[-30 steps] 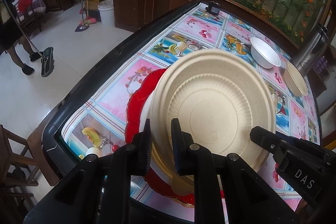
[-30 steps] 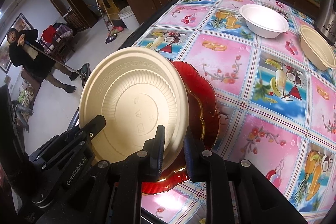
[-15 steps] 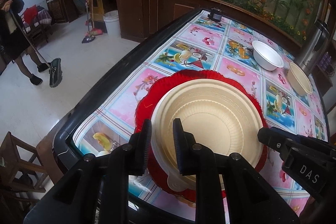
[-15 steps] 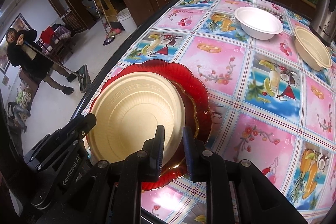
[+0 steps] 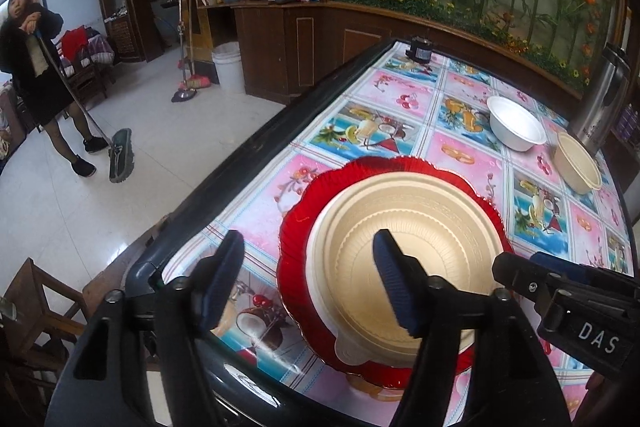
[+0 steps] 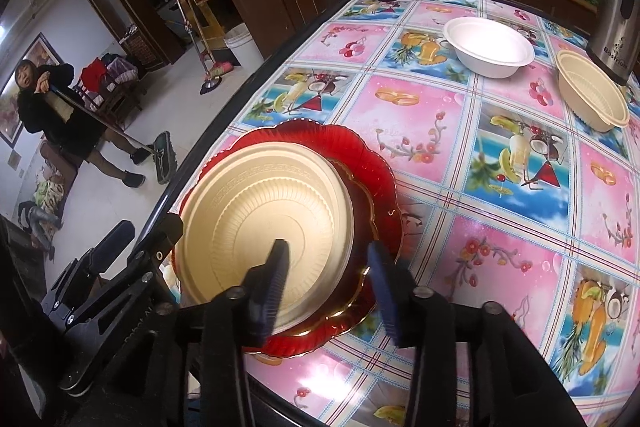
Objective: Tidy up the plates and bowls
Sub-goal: 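Lower the beige bowl into the white bowls and open both tools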
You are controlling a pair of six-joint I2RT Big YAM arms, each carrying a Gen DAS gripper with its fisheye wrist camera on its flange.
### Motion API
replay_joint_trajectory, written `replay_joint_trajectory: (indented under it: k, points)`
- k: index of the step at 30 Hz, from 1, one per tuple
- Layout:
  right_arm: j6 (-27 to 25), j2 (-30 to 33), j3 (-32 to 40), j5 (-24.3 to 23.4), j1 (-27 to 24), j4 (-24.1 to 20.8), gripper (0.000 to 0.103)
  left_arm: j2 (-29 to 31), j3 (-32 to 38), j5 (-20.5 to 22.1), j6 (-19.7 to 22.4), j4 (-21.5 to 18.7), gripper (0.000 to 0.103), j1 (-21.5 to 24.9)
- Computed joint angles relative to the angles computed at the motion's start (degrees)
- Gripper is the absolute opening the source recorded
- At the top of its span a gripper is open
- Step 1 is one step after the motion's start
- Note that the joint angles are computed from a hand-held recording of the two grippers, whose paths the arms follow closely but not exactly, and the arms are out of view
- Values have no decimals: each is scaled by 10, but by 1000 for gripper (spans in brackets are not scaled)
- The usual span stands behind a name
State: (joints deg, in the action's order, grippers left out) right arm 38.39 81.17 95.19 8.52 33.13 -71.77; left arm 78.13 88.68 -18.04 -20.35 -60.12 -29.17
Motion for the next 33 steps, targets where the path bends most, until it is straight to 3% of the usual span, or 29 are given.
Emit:
replay_joint_trajectory:
  k: [4,9,20,33]
  points:
    - [5,-10,-7,1,1,14,67,-3,1,-6,2,6,69,-2]
    - [8,-17,-10,-1,1,21,73,-4,2,-11,2,5,69,-6]
    - [15,-49,-36,-13,-19,40,76,14,36,-22,21,6,70,-31]
    - [14,-95,-67,-28,-89,44,77,73,117,-19,54,-13,69,-78]
